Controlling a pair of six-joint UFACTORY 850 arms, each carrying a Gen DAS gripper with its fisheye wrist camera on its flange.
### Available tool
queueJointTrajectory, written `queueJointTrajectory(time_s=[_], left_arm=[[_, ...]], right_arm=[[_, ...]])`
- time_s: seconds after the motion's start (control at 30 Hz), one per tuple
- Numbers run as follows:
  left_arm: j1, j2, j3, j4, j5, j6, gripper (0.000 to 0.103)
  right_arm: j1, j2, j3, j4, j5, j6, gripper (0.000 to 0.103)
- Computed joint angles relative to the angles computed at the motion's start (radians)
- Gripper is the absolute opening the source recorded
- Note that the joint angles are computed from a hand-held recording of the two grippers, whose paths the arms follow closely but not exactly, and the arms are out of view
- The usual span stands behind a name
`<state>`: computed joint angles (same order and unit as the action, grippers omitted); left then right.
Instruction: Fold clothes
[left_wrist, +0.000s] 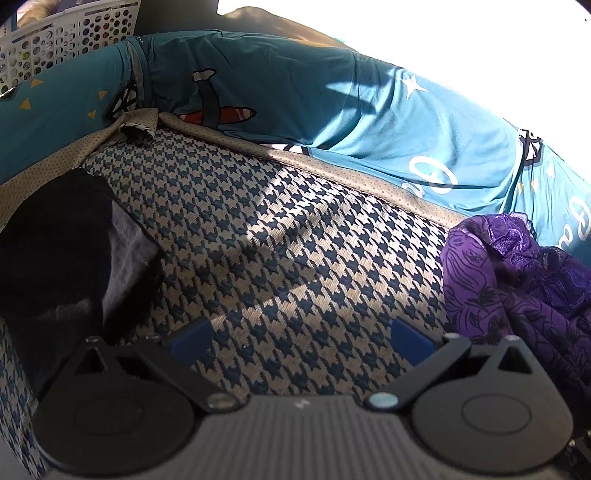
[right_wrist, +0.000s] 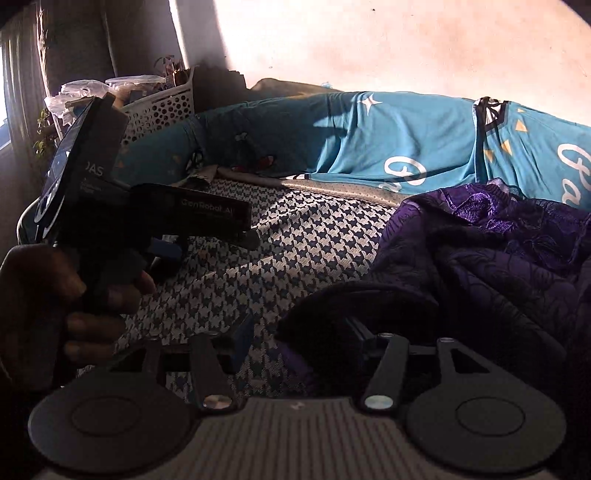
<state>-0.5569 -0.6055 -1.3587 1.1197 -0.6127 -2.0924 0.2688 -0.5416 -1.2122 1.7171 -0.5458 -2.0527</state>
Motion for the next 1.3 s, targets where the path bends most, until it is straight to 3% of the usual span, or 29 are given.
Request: queueJointTrajectory(time_s=[0.33,0.47,0.5,0.6,0.63,0.67,0.77,1.03,1.13,1.23,1.3], left_arm=[[-0.002,-0.003,-0.004,-0.002,0.001,0.012,0.103],[-0.001,-0.002,-0.002,0.0,0.006,0.012,0.103],[-0.002,-0.002,-0.001,0.001,0.005,0.01,0.103],[-0.001,0.004,0.005,0.007,0.003,0.001,0.103],[0.0,0.008,0.01,0.011,0.003,-0.006,0.103],[0.0,0.012,0.014,0.014,0.003,-0.012,0.103],[0.0,0.026,0.029,0.036,-0.01,-0.035,0.103],[0.001,0.078,0.079,0.101,-0.115,-0.114,0.103],[0.005,0.096,0.096,0.114,-0.154,-0.142,0.103],[0.013,0.106,0.108,0.114,-0.154,-0.16,0.103],[0.017,0.11,0.114,0.112,-0.134,-0.163,0.103]], right_arm=[[0.047,-0.042,-0.004,-0.023,0.161,-0.062,0.054],[0.08,-0.066,-0.013,0.183,0.279,-0.263,0.053],[0.086,-0.078,-0.025,0.187,0.302,-0.248,0.052],[0.092,-0.088,-0.037,0.199,0.322,-0.209,0.028],[0.086,-0.09,-0.043,0.152,0.297,-0.142,0.014],[0.081,-0.092,-0.051,0.099,0.272,-0.068,0.012],[0.063,-0.095,-0.062,0.031,0.157,0.092,0.012],[0.046,-0.101,-0.052,0.048,-0.25,0.108,0.012],[0.052,-0.126,-0.068,0.0,-0.351,0.151,0.016],[0.062,-0.143,-0.107,-0.157,-0.385,0.215,0.043],[0.07,-0.147,-0.131,-0.301,-0.4,0.257,0.044]])
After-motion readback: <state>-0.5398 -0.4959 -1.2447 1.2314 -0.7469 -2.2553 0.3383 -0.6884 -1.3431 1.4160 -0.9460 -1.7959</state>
